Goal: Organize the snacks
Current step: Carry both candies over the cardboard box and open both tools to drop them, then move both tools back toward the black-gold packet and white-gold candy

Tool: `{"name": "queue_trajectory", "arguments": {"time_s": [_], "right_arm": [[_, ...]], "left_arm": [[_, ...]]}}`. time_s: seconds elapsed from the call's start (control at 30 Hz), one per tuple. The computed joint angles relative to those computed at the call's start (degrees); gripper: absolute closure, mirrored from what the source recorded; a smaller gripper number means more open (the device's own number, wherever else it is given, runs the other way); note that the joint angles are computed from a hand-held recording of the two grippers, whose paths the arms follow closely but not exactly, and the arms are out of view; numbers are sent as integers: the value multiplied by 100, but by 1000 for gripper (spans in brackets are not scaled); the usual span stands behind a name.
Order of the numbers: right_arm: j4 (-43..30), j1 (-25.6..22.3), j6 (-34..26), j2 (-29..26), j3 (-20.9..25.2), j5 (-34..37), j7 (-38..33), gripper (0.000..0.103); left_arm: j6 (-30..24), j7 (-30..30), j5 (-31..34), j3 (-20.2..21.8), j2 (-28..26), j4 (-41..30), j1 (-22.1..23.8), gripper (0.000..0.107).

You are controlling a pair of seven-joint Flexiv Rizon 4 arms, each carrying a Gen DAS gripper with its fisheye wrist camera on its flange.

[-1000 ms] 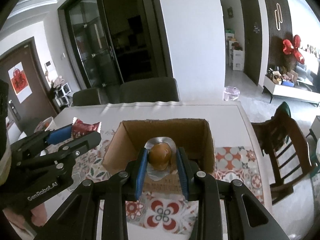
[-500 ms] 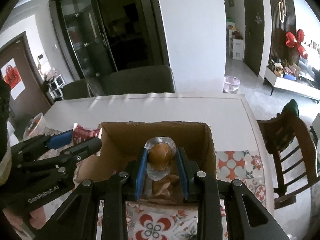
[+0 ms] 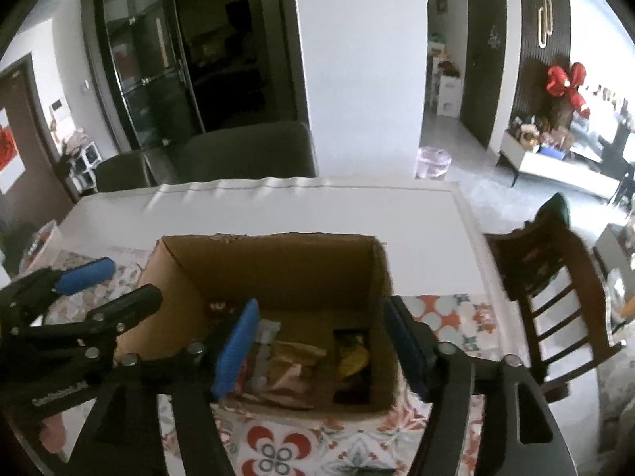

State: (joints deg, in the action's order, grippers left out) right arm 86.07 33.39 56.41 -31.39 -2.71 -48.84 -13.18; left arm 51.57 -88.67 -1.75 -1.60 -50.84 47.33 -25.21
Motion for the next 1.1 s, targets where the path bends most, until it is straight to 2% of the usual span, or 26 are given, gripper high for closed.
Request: {"name": "queue_trajectory", "arguments": {"time_s": [0.1, 0.2, 0.37, 0.5, 0.8, 0.93, 1.1], "right_arm": [[321, 130, 25, 277, -131, -393, 472, 23], [617, 94, 81, 524, -67, -715, 835, 23], [1124, 31, -96, 971, 180, -1193, 1408, 23], [1537, -16, -478, 1355, 477, -1513, 1824, 23], [2089, -54, -1238, 1864, 1049, -1622, 2243, 23], [2304, -49, -1487, 2034, 1240, -1515, 2395, 23], [2512, -47, -1645, 2154, 1393, -1364, 2483, 23]], "left_arm": [[295, 20, 62, -16, 335, 525, -9, 31], [633, 89, 105, -78, 711, 1119, -18, 31], [1059, 213, 142, -158, 1278, 2001, -57, 29], [1240, 393, 25, -324, 1653, 2588, -16, 27], [1469, 625, -146, -476, 2199, 3534, -30, 27], [1385, 810, -357, -649, 2381, 3905, 34, 27], [1258, 763, -333, -592, 2491, 4166, -54, 27]]}}
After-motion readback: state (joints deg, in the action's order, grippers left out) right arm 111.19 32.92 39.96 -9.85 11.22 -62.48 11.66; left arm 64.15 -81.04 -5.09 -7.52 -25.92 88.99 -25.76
